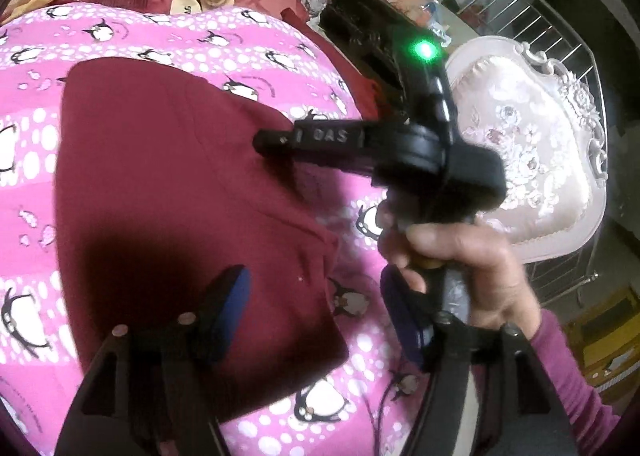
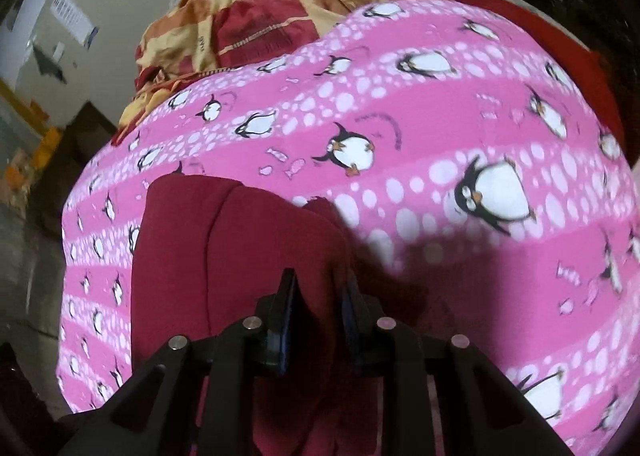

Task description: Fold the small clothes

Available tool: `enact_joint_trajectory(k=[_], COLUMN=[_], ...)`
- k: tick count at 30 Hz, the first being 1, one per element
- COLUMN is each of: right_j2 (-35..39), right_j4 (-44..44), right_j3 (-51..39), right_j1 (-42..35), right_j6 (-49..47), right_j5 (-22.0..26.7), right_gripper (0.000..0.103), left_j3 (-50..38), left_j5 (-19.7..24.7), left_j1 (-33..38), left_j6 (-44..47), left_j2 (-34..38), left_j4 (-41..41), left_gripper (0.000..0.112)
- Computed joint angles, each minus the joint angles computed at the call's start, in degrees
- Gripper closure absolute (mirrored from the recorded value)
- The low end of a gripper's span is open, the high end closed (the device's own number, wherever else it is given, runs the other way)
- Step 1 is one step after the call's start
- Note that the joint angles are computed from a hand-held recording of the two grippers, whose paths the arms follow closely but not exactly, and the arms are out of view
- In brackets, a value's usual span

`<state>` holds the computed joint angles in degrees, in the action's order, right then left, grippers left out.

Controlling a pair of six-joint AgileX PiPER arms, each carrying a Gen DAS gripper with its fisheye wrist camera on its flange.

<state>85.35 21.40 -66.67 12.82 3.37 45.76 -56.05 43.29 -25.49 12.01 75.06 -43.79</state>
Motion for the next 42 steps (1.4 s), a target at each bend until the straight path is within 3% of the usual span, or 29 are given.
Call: enact_joint_trajectory(k=[3, 7, 8, 12, 15, 16, 17, 20, 23, 27, 29, 32, 34, 36, 42], right_j2=[-3.92, -11.60, -12.74, -13.82, -12.77, -12.96, -13.59, -16.18, -16.09, -15.88, -17.99, -21.45, -23.45, -23.62, -14.21], right_j4=[1.33, 5.45, 5.89, 7.92, 4.66, 2.09, -1.15, -8.45, -12.36, -6.62, -3.95, -11.34, -16.72, -18.01, -25.12], right_j3=[1.77, 6.16, 7.22, 11.36, 13.29, 13.37, 13.04, 12.60, 14.02, 18.61, 19.48, 18.45, 17.49, 16.21, 10.41], right_j1=[-0.37, 0.15, 0.78, 4.25, 7.28, 8.55, 10.00, 12.46, 12.14, 8.87, 7.40, 9.37, 11.79, 13.81, 20.50], right_j6=[1.01, -0.45, -0.49, 0.78, 4.60, 6.15, 8.14, 13.36, 15.97, 11.67, 10.26, 19.74, 26.08, 26.60, 28.94], right_j5=[1.02, 2.98, 3.24, 3.00, -0.26, -1.07, -1.23, -0.37, -0.15, -3.68, -3.81, -3.22, -3.85, -4.71, -5.90], right_gripper=[0.069, 0.041, 0.039, 0.038, 0.040, 0.063, 0.075, 0.082, 0.082, 0.079, 0.066, 0.052, 0.051, 0.052, 0.052], left_j3=[1.60, 4.21, 4.85, 6.70, 7.05, 6.93, 6.77, 6.30, 6.41, 5.97, 5.85, 5.68, 5.60, 5.48, 4.79], left_j5=[1.96, 2.43, 2.24, 1.54, 0.27, -0.05, -0.44, -1.85, -2.81, -3.51, -3.63, -3.74, -3.80, -3.78, -3.74], left_j1=[2.80, 6.20, 7.01, 9.14, 7.68, 6.88, 6.05, 3.76, 1.68, -0.87, -1.90, -2.16, -1.96, -1.75, -1.84], left_j6=[0.24, -2.27, -2.96, -4.15, -6.45, -7.66, -9.03, -14.01, -18.32, -22.11, -24.26, -25.28, -25.65, -25.61, -25.87], left_j2=[-4.04, -8.33, -8.65, -8.92, -8.08, -7.78, -7.53, -6.75, -5.73, -3.57, -3.41, -3.20, -3.01, -2.84, -1.94], left_j4=[2.18, 10.31, 12.32, 13.75, 15.90, 17.12, 18.35, 22.76, 26.80, 30.37, 32.64, 34.03, 34.23, 34.23, 34.33], left_gripper=[0.039, 0.038, 0.038, 0.038, 0.038, 0.038, 0.038, 0.038, 0.038, 0.038, 0.038, 0.037, 0.037, 0.037, 0.036])
